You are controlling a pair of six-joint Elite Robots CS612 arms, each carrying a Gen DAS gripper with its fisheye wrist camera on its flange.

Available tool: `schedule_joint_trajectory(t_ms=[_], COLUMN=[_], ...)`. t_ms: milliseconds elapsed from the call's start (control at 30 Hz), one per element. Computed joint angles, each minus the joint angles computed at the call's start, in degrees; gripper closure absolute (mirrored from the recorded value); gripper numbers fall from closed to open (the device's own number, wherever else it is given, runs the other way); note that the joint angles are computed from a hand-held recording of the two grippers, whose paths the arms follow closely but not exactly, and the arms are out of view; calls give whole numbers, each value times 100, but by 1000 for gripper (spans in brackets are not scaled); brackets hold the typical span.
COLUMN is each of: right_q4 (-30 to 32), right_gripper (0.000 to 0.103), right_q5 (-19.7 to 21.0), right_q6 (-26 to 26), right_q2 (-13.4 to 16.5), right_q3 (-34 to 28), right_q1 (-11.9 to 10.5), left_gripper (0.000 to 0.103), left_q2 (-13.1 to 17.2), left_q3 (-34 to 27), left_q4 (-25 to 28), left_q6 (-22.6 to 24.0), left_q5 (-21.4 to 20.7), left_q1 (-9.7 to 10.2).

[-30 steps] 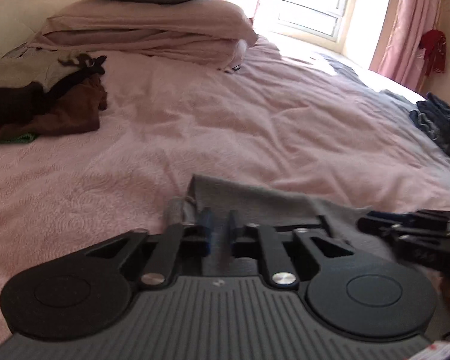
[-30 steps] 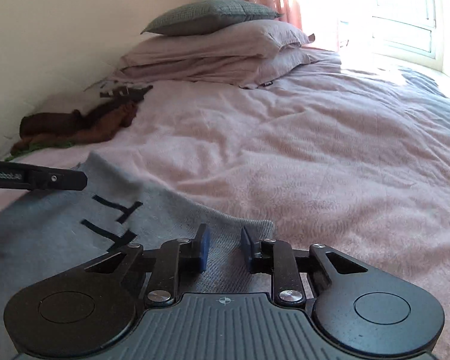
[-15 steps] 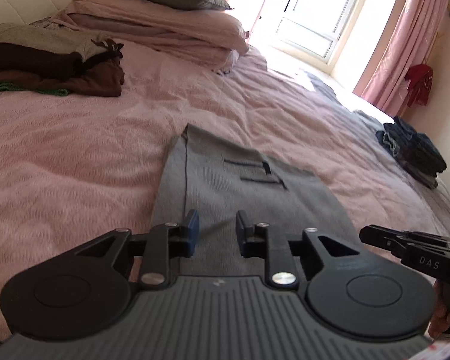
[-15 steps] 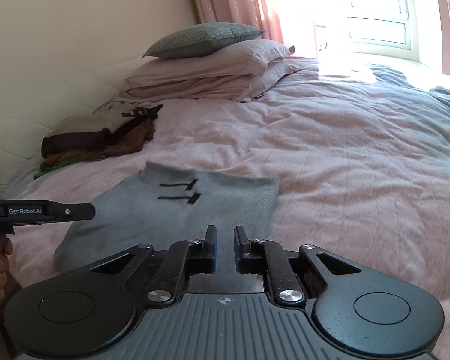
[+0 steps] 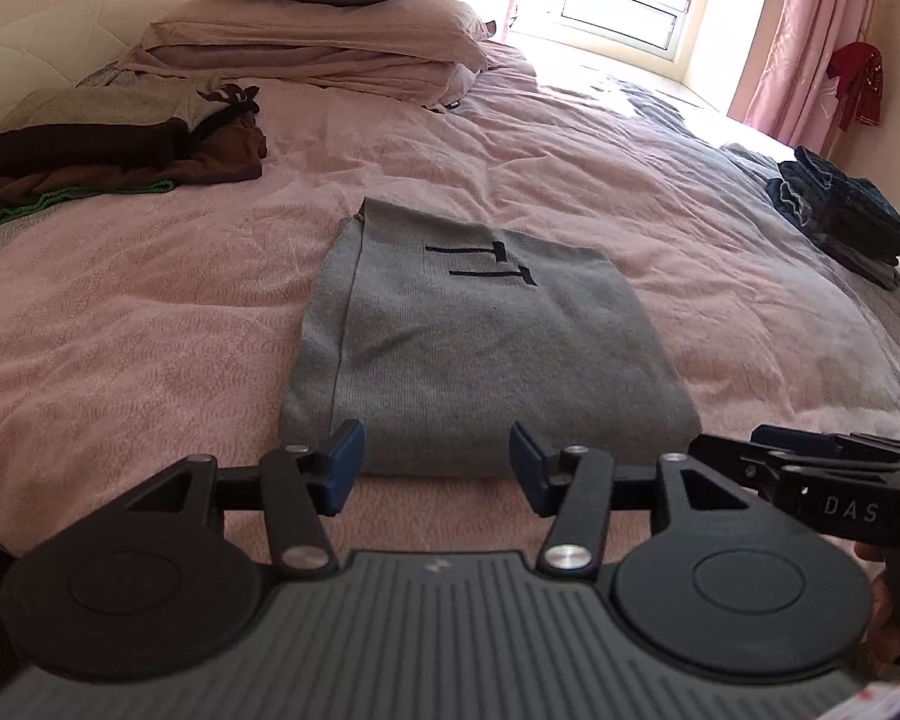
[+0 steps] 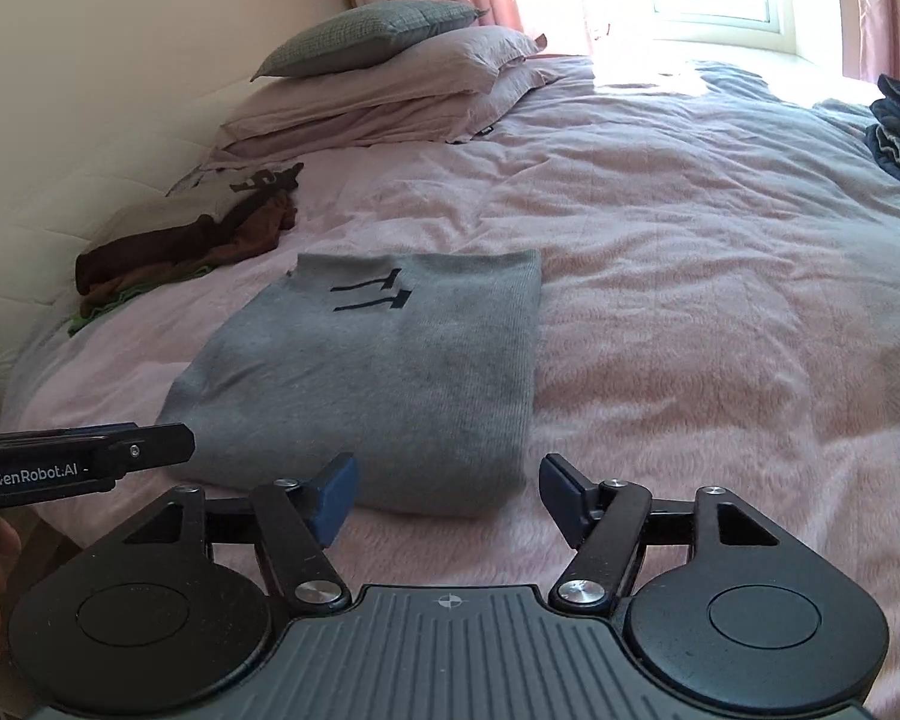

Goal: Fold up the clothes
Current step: 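Open both grippers and pull back from the folded skirt, then grasp the folded grey skirt with both grippers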

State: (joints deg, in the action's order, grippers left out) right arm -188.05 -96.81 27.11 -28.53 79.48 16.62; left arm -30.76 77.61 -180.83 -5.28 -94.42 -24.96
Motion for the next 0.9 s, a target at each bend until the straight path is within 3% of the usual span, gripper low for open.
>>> schedule_joint_trajectory(t_ms=[333,433,567,667,733,900], right_q4=[-246,-332,-503,-718,-874,-860], right_gripper=[39,39,39,39,39,38], right_q5=[-92,-151,-73,231,546,1352], right_q6=[68,100,411,715,933,1487], right_q2=[-226,-225,-192,-115,-12,336], right_q3=[401,431,458,453,381,-59], right_q1=[162,163,44,-132,-284,-630], left_gripper=[37,34,34,33,24,23], left_q2=[-278,-200,70,365,620,1347], left_q3=[547,431,-46,-600,-1111,-2521], left_q4=[-473,-488,-302,-22,406,1569], left_q6=[86,93,-273,-487,-627,-903], left_q5=[-39,-350,-872,-1130,-1452,-2400], left_q1=[42,149,390,545,639,788])
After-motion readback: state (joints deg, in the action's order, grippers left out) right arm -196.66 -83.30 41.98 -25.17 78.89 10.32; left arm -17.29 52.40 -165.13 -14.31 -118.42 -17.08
